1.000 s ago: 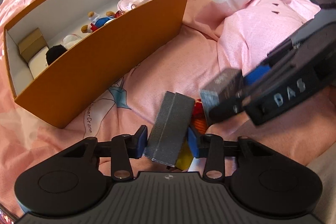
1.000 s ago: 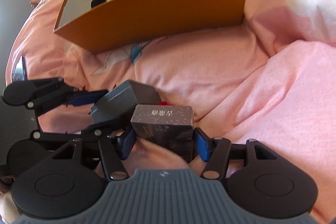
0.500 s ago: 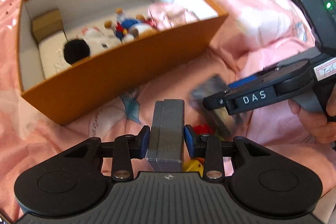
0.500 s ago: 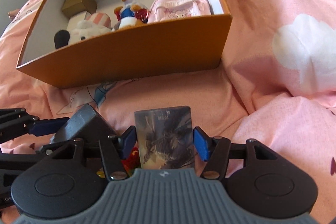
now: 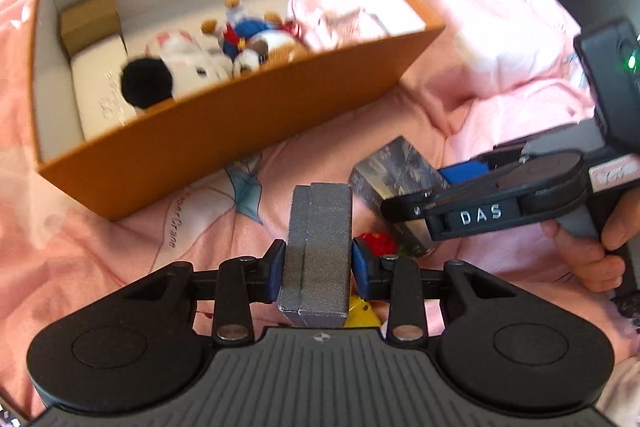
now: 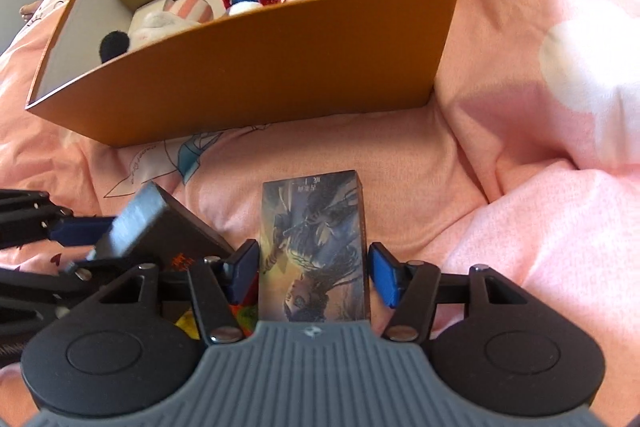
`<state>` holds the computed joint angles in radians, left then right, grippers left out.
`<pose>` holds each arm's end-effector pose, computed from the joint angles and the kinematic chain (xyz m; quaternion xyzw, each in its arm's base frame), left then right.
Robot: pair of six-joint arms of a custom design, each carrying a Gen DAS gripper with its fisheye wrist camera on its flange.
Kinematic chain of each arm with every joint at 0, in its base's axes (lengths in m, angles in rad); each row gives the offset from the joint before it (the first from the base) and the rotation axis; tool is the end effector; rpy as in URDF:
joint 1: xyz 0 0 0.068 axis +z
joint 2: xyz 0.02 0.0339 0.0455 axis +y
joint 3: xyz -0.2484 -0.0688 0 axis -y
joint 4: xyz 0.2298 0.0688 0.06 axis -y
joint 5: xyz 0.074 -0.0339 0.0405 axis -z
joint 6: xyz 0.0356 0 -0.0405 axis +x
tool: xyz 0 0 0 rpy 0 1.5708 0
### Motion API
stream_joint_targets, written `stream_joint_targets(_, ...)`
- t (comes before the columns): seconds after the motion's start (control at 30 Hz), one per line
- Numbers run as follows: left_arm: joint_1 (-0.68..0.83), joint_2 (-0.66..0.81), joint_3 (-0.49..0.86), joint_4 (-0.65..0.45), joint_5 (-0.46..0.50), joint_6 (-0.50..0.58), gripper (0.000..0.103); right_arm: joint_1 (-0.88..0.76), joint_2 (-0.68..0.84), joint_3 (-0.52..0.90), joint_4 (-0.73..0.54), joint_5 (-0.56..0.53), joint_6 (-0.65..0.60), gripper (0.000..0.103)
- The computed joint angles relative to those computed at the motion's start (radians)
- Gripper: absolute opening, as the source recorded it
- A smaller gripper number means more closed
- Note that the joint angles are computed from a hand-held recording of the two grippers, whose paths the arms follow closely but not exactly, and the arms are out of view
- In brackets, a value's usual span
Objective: Organize objects
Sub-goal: 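Carry the grey box over the box with the left gripper while the right gripper carries the card deck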
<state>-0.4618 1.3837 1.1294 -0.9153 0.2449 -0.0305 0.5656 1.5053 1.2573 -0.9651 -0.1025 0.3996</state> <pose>0.2233 -0.1208 0.2579 0.2319 0.9449 -0.1643 0.1626 0.2341 0.1529 0.2606 -0.0906 0.9786 0.1271 0.1340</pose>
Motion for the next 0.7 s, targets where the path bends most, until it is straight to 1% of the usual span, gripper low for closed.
stream_joint_targets(0.1,0.018,-0.04,0.033,-0.021,0.014,-0.003,0.039,-0.009,-0.048,0.02,-0.029,-0.001,-0.017,0.061)
stream_joint_targets(0.2,0.044,-0.056,0.096,-0.038,0.038,-0.024,0.039,-0.029,-0.098,0.068,-0.066,-0.015,-0.036,0.061)
stream_joint_targets(0.37,0.083,-0.01,0.237,-0.024,0.08,-0.064,0.039,-0.062,-0.12,0.204,-0.106,-0.013,-0.072,0.061)
stream_joint_targets(0.5,0.105,0.076,0.345,0.041,0.091,-0.135,0.039,-0.095,-0.07,0.318,-0.083,-0.026,-0.103,0.061)
stream_joint_targets(0.63,0.119,0.198,0.455,0.119,0.092,-0.269,0.039,-0.12,0.013,0.418,-0.042,-0.007,-0.122,0.061)
stream_joint_targets(0.7,0.116,0.258,0.484,0.177,0.062,-0.324,0.039,-0.132,0.069,0.479,-0.03,0.0,-0.124,0.061)
